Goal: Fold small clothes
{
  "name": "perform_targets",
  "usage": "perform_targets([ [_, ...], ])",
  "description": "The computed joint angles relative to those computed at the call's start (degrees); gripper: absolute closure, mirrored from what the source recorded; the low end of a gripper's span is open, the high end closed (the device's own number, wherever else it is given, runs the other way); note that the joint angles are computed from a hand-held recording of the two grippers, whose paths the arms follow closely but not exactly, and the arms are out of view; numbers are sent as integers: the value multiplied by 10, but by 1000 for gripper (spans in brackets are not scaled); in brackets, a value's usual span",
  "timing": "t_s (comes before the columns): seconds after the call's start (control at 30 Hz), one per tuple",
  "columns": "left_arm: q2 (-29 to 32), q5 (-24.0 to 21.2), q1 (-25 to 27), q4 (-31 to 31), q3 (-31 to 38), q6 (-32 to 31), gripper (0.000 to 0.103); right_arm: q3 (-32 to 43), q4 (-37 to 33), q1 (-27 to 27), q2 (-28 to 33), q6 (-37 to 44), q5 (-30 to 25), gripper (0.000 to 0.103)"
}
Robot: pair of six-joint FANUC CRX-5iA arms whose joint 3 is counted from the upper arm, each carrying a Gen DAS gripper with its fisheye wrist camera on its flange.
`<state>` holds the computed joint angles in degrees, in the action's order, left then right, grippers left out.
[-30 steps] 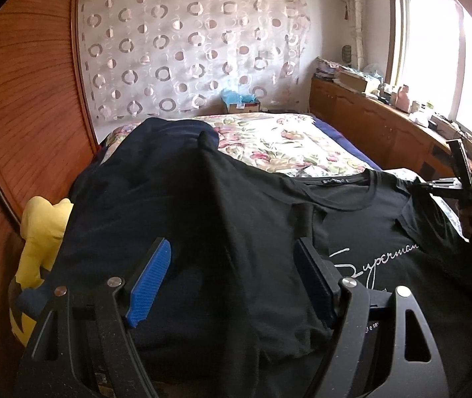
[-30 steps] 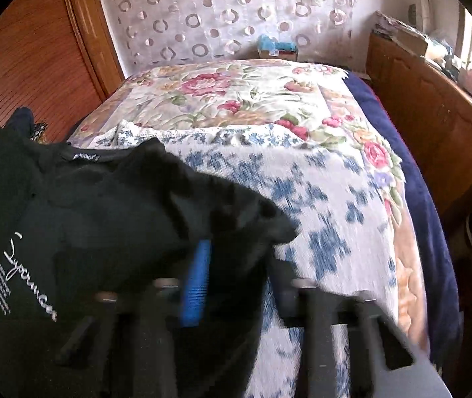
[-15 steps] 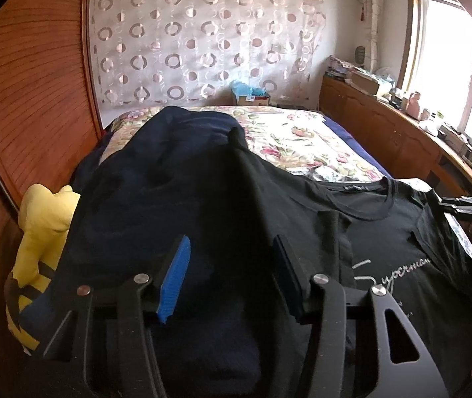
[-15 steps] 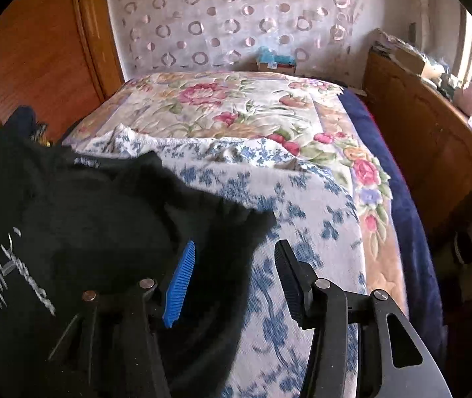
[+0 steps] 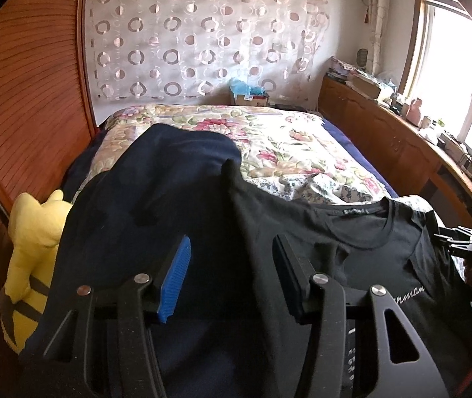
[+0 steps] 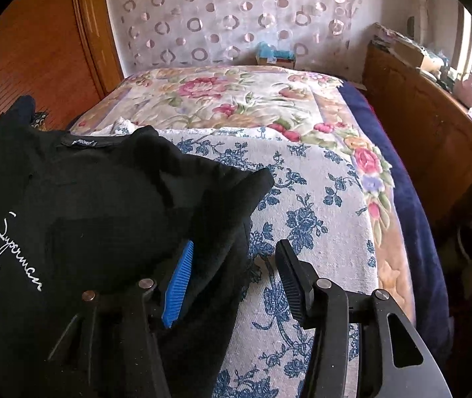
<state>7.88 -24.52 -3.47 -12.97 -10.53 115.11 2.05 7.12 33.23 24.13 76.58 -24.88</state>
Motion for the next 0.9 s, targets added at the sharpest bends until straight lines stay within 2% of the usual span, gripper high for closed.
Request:
perform_targets([
  [0.1, 18, -14, -3, 9, 22, -12, 50, -1, 11, 2, 4, -12, 2, 47],
  [0.3, 51, -47, -9, 17, 64, -18, 62, -7, 22, 4, 3, -21, 8, 46],
  [0.6, 83, -99, -18, -10, 117, -3, 63, -8, 31, 5, 4, -26, 9, 44],
  [0.63, 84, -98, -16, -7, 117, -6, 68, -8, 30, 4, 4, -25, 9, 44],
  [0.67, 83, -94, -15, -1, 114, -12, 85, -8, 30, 5, 4, -25, 9, 44],
  [0.7, 82, -88, -12, 12, 110, -27, 94, -8, 29, 4, 4, -24, 9, 44],
  [0.73, 81, -82, -12, 19, 106, -35, 97, -8, 29, 4, 4, -24, 9, 44],
  [0.9, 57, -55, -28, 6, 79, -43, 98, -13, 41, 6, 3, -32, 15, 44],
])
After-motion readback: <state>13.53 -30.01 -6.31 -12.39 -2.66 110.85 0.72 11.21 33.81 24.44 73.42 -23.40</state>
